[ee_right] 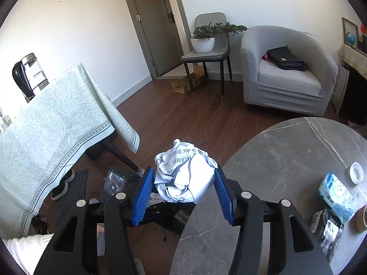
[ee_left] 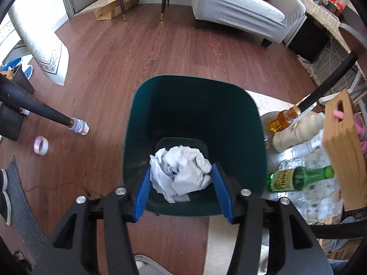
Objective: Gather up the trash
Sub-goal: 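Carry both crumpled paper balls over the bin and open the left tool, then lower the right tool into the bin and release the crumpled paper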
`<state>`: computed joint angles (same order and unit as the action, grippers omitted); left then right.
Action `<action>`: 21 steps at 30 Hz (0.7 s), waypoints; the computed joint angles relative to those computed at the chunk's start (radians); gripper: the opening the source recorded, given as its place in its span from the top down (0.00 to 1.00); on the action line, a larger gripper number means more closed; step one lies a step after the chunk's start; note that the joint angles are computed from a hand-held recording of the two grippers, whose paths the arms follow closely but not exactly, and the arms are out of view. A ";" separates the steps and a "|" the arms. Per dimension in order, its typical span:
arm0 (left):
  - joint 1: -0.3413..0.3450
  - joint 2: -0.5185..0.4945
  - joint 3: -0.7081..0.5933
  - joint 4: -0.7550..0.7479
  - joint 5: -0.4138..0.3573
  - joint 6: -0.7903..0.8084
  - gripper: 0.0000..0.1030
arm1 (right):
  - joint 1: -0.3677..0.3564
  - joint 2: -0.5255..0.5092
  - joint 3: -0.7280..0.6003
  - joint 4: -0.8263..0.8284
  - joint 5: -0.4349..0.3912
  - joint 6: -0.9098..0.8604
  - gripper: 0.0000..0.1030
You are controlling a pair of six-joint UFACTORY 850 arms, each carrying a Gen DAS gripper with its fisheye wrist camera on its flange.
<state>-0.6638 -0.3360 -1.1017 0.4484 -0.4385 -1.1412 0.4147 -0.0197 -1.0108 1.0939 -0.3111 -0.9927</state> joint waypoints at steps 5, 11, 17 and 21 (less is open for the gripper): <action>0.006 0.055 0.046 0.065 0.044 -0.063 0.45 | 0.039 -0.033 -0.027 -0.009 0.008 0.021 0.48; 0.019 0.141 0.083 0.172 0.050 -0.170 0.45 | 0.092 -0.084 -0.063 -0.025 0.018 0.051 0.48; 0.022 0.244 0.134 0.309 0.015 -0.305 0.49 | 0.142 -0.139 -0.098 -0.172 0.044 0.212 0.48; 0.020 0.303 0.163 0.396 -0.014 -0.402 0.55 | 0.167 -0.190 -0.123 -0.211 0.051 0.265 0.48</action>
<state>-0.6440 -0.0330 -0.9387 0.8442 -0.4521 -1.5428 0.5814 -0.2099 -1.1337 0.8825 -0.2600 -0.7282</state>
